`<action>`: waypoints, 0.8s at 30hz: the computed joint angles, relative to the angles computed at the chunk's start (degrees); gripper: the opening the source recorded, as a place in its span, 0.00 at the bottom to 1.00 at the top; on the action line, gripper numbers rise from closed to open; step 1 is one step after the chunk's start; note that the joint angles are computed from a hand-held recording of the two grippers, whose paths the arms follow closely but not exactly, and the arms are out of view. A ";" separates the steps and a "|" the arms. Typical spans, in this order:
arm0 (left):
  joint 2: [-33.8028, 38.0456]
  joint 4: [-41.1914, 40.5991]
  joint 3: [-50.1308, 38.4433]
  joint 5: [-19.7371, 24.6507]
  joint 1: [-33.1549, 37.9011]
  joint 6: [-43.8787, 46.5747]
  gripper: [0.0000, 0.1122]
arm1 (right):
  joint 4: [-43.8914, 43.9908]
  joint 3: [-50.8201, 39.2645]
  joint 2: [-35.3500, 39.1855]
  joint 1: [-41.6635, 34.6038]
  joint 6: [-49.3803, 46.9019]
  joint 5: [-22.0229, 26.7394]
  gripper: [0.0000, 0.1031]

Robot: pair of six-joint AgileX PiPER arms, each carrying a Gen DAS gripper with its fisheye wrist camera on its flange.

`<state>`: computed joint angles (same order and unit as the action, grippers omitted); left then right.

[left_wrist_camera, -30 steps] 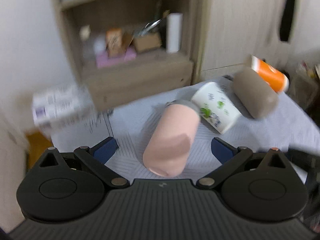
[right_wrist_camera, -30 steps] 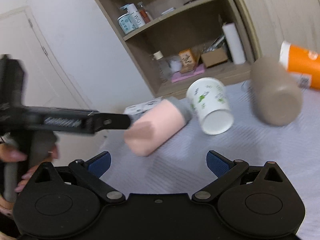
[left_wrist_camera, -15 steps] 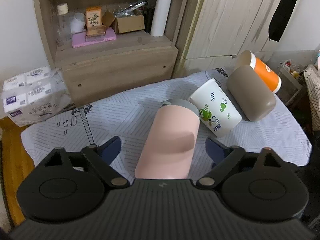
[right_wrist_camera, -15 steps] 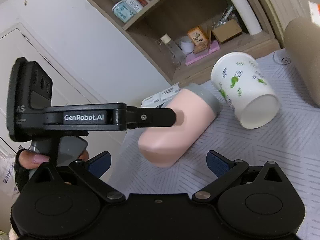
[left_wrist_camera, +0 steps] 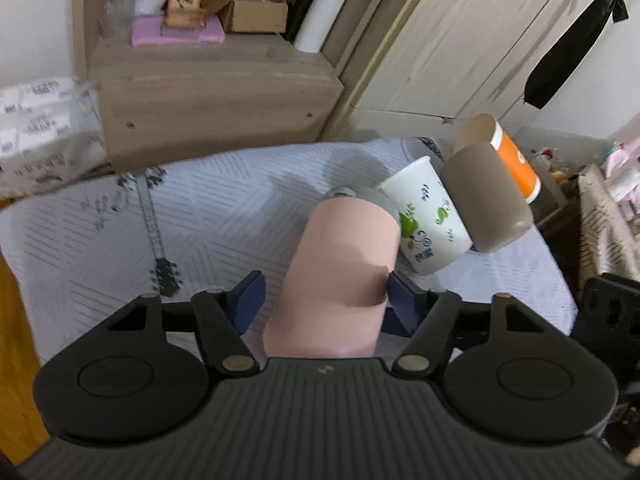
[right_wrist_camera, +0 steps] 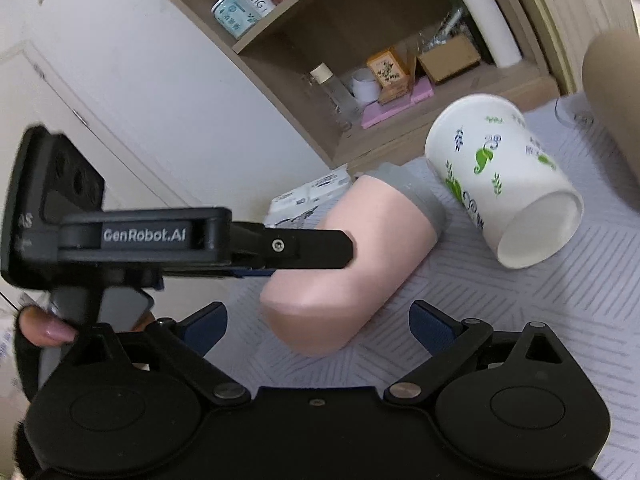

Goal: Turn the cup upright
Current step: 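Close the left tool's fingers around the pink tumbler's base end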

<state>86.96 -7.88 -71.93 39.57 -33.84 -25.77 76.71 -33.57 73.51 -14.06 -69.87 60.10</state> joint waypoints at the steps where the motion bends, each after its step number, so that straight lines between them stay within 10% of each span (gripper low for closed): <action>1: 0.28 -1.35 -0.32 0.42 0.28 0.34 0.55 | 0.49 0.18 -0.07 0.61 -0.08 -0.88 0.97; 10: 1.03 4.31 -2.25 2.69 -3.17 -7.84 0.55 | 3.47 3.06 -3.51 5.40 -4.27 -10.04 0.87; 24: -3.33 11.95 2.23 5.10 -12.20 -28.10 0.53 | -6.60 4.34 -9.29 -2.25 -4.04 -0.84 0.76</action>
<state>83.64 4.07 -69.71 44.67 -46.04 -53.87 70.11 -29.23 64.21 -16.31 -73.90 59.26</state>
